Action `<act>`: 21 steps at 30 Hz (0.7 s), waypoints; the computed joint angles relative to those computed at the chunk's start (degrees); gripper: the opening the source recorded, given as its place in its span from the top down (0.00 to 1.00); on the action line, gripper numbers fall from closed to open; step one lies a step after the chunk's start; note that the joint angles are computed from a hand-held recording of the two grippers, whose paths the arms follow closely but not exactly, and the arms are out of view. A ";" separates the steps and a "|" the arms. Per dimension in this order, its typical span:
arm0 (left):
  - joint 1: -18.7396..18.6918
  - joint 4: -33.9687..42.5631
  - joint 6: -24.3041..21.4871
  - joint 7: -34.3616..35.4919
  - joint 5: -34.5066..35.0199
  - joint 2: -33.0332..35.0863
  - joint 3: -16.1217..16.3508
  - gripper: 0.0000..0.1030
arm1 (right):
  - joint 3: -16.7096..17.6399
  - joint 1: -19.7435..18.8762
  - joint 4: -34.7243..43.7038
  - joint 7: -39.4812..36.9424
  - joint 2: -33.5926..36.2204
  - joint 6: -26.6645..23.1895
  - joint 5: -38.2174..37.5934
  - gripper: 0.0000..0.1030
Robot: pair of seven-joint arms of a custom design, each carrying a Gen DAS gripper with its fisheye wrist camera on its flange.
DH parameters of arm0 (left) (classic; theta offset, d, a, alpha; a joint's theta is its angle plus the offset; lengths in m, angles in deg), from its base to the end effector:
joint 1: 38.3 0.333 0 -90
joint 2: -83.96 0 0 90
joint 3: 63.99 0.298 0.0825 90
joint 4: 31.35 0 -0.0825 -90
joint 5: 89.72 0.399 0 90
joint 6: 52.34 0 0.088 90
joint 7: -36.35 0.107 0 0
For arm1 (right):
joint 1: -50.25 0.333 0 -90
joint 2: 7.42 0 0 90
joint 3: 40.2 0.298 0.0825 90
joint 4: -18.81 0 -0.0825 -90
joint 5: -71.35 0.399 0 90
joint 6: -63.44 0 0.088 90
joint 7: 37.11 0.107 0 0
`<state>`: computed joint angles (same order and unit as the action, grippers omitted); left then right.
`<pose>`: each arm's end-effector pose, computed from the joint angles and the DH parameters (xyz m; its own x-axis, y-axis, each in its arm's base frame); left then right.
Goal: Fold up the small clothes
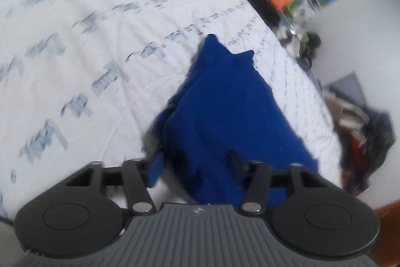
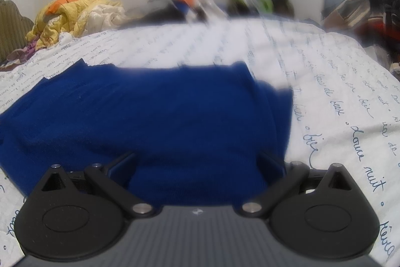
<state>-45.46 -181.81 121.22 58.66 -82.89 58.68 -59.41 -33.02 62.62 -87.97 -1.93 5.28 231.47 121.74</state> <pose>0.4584 -0.0285 0.4692 0.5603 -0.4940 0.6649 -0.3606 -0.8681 -0.3411 0.6408 0.1696 0.4557 0.4957 -0.8669 -0.0528 -0.5345 -0.2567 -0.8052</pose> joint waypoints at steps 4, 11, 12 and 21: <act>-0.31 -3.00 3.69 -6.00 -1.43 -1.73 -1.71 0.20 | 0.71 -0.96 0.28 -2.28 -0.18 -1.02 3.60 0.00; 15.03 5.64 -2.04 -16.95 10.21 5.22 -14.67 0.82 | 0.44 -0.75 0.29 -3.11 -0.34 -1.41 5.14 0.00; 13.94 6.83 -4.79 -16.47 10.59 5.60 -13.75 0.92 | 0.52 -0.87 0.31 -3.47 -0.40 -1.58 5.76 0.00; 10.96 24.41 -20.20 -10.78 41.73 12.29 -20.23 0.97 | -0.86 -5.71 5.62 0.80 0.17 -18.12 17.68 0.00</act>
<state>-34.50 -157.39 101.02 47.88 -41.16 70.97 -79.64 -33.88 56.91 -82.34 -1.13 5.45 213.35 139.42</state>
